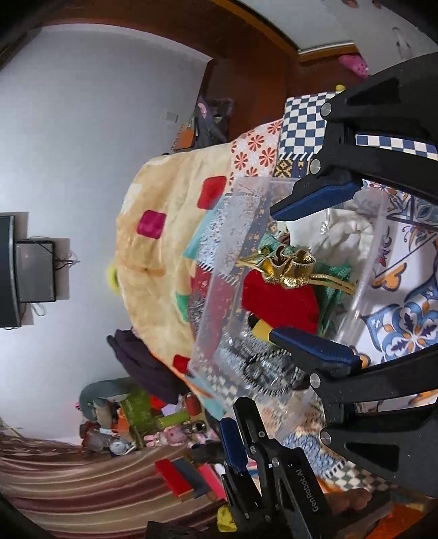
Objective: Organize soft objects
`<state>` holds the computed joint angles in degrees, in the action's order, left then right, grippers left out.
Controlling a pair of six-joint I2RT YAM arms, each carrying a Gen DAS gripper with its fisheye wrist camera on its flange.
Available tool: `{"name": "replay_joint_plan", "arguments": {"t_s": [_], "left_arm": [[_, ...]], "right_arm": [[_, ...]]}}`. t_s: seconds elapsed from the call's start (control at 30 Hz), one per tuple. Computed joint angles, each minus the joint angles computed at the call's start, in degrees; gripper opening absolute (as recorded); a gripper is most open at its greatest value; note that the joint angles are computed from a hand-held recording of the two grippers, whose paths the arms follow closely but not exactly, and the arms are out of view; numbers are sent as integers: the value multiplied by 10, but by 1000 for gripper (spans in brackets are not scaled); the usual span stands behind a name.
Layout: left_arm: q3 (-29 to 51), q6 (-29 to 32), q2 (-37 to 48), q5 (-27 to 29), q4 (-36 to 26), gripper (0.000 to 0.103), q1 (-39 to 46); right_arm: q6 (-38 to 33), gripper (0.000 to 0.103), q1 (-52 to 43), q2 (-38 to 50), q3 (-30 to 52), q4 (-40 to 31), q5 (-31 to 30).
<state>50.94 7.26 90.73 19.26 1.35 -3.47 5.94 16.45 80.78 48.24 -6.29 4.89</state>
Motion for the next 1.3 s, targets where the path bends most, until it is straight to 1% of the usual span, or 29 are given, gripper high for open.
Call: {"name": "replay_joint_plan", "arguments": {"t_s": [0.07,0.17,0.27,0.4,0.43,0.5,0.53,0.63,0.7,0.8,0.9,1.0,1.2,1.3], "left_arm": [[-13,-4,-28,14,-1,47,7],[-44,-14,-93,38,0,51,18],[-71,-17,-150,61,0,61,28],[-114,-21,-234,63,6,70,29],[-120,-22,-249,62,6,72,28],[-134,-24,-283,65,3,76,30],[-138,-24,-295,68,1,77,31],[-151,-25,-331,74,-6,84,36],[-163,-28,-359,74,-6,92,38],[-176,-31,-382,72,-3,97,42],[-186,-29,-397,69,-4,98,41],[-199,-25,-407,48,7,100,29],[-207,-23,-408,41,12,101,21],[-212,-21,-410,37,14,101,18]], "right_arm": [[3,62,5,-31,-12,0,1],[5,62,17,-83,-29,-2,9],[10,62,40,-139,-47,-4,35],[21,63,66,-199,-64,-14,51],[23,64,71,-209,-67,-13,56],[28,77,82,-225,-76,-7,67],[31,79,88,-236,-82,-1,74],[37,81,103,-260,-94,4,86],[42,85,111,-273,-102,9,94],[39,89,123,-282,-114,19,112],[40,94,136,-291,-123,24,128],[38,101,150,-295,-135,39,151],[38,101,150,-308,-147,42,155],[43,101,154,-330,-158,32,157]]}}
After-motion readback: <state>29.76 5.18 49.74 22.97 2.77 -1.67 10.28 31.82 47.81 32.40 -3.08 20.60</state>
